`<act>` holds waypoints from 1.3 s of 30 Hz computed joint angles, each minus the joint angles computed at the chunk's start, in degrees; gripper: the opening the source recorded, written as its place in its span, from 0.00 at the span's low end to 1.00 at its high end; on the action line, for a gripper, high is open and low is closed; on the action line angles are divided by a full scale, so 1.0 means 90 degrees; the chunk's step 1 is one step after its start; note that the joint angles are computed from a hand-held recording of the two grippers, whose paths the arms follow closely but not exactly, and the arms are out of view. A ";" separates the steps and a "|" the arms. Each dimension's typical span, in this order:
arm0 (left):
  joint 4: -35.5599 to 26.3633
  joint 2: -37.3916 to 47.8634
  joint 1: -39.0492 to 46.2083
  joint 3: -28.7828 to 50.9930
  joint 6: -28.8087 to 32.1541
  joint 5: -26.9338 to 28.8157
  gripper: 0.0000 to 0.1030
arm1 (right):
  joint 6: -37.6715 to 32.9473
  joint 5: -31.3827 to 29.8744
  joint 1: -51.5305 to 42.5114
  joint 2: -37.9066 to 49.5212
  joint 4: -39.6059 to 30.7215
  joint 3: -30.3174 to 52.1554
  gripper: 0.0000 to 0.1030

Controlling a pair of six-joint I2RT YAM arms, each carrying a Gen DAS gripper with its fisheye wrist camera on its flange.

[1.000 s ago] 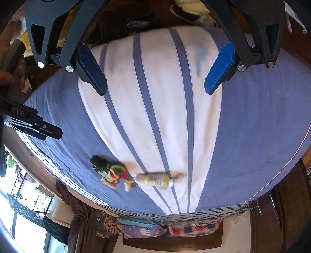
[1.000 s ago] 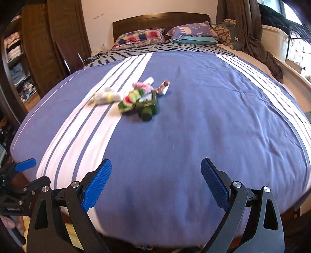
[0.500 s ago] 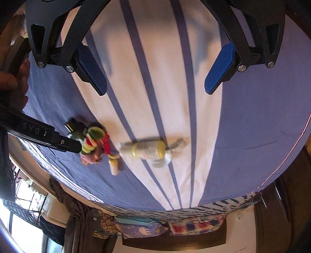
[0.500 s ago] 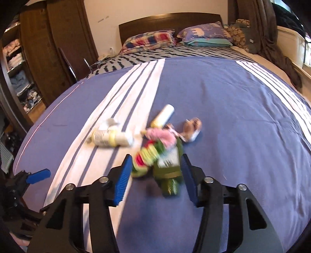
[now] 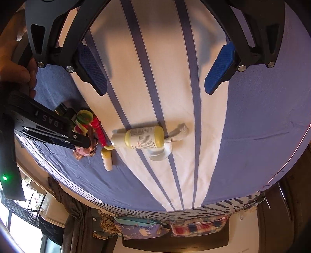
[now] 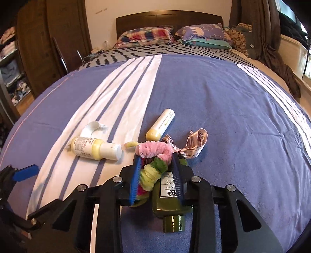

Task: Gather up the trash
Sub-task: 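Grasp the pink-green pipe cleaner with the right gripper while the left grasps the yellow-capped lotion bottle, then carry the pipe cleaner and lotion bottle down over the bin with both grippers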

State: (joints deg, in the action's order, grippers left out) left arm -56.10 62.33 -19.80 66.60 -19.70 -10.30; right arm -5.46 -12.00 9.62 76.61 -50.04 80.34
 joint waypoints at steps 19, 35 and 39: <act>0.0741 0.2219 -0.0108 0.1218 -0.0312 -0.0120 0.89 | -0.1107 -0.1813 -0.1836 -0.0137 -0.0835 0.0616 0.30; -0.0576 0.0693 -0.1445 0.1054 -0.1245 -0.1107 0.77 | -0.1658 -0.2150 -0.2445 -0.0910 -0.1676 0.0437 0.30; -0.1476 0.0047 -0.2554 0.1144 -0.2200 -0.1801 0.77 | -0.2234 -0.2449 -0.2898 -0.1437 -0.2437 0.0455 0.30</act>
